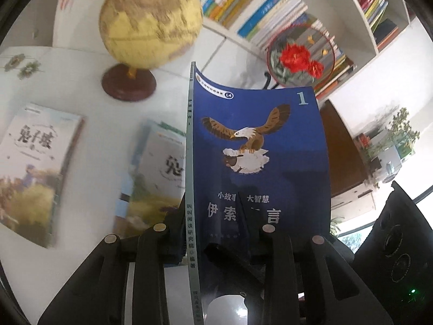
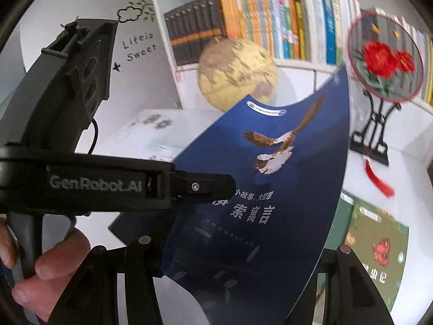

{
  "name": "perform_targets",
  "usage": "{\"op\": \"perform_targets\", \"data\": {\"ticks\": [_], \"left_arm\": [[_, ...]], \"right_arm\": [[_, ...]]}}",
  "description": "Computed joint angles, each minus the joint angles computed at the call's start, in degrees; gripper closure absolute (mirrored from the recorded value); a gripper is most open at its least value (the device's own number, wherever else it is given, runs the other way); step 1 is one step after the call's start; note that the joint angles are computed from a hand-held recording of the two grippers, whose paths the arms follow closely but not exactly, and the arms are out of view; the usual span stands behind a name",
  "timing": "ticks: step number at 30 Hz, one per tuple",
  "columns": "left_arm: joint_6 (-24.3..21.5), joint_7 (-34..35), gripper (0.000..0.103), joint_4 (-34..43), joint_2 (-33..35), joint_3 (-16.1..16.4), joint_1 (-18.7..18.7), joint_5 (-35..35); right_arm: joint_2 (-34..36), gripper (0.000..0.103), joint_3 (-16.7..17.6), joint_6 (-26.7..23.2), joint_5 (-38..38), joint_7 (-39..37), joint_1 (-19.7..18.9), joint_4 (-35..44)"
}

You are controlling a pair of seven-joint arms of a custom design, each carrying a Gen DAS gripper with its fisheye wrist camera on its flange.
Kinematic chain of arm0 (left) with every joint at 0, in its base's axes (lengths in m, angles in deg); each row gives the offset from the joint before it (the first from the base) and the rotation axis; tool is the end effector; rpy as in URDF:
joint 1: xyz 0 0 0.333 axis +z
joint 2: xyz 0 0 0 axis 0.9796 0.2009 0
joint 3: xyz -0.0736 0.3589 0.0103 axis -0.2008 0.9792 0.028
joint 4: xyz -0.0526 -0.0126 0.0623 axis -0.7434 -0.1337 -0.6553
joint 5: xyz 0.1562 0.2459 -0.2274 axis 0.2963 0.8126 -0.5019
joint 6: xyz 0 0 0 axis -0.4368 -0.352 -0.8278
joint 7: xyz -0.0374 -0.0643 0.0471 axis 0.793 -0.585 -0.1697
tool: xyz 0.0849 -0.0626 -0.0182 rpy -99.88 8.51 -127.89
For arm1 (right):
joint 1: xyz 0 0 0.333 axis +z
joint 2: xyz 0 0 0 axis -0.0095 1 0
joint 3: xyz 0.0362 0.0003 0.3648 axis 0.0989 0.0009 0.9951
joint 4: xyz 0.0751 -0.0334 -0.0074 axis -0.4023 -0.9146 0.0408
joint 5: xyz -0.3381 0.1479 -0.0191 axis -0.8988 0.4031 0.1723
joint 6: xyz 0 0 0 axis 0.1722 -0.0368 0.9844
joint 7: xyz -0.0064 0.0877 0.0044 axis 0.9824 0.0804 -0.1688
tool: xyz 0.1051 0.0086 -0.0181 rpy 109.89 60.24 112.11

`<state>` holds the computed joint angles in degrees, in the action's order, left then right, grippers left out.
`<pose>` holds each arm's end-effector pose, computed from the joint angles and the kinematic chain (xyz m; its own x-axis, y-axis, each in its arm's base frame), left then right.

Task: Organize books
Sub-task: 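Carry the blue book away with the right tool while the left tool opens, then lower the blue book flat onto the table and open the right tool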

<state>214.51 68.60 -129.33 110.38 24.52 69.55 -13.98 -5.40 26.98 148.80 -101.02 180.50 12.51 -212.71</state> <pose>0.6499 -0.2757 0.5675 -0.4570 -0.7092 0.5368 -0.8575 0.1908 -0.4778 0.5322 0.1657 0.5401 0.0966 -0.9778 -0.1859 -0.6712 0.0739 -0.7376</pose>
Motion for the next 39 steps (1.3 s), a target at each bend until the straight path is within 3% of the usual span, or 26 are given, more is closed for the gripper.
{"op": "perform_targets", "data": {"ticks": [4, 17, 27, 33, 39], "left_arm": [[-1.6, 0.4, 0.077, 1.4, 0.5, 0.4, 1.5, -0.7], [-4.2, 5.9, 0.077, 4.4, 0.4, 2.3, 7.7, -4.1], [-9.8, 4.5, 0.077, 13.8, 8.2, 3.9, 11.4, 1.1], [-12.7, 4.6, 0.076, 18.5, 13.2, 3.2, 13.5, 3.1], [-18.6, 2.2, 0.074, 26.4, 19.7, 2.6, 14.5, 4.9]], "right_arm": [[1.9, 0.048, 0.2, -2.1, -6.1, 5.6, 1.1, 4.1], [9.9, 0.048, -0.5, -8.0, -15.8, 13.5, 7.2, 19.2], [22.0, 0.048, 1.9, -13.7, -10.0, 9.7, 10.1, 35.3], [29.1, 0.048, 2.6, -18.3, -5.1, 6.9, 11.4, 44.2], [34.7, 0.048, 2.7, -22.3, -1.3, 5.8, 12.0, 51.1]]}}
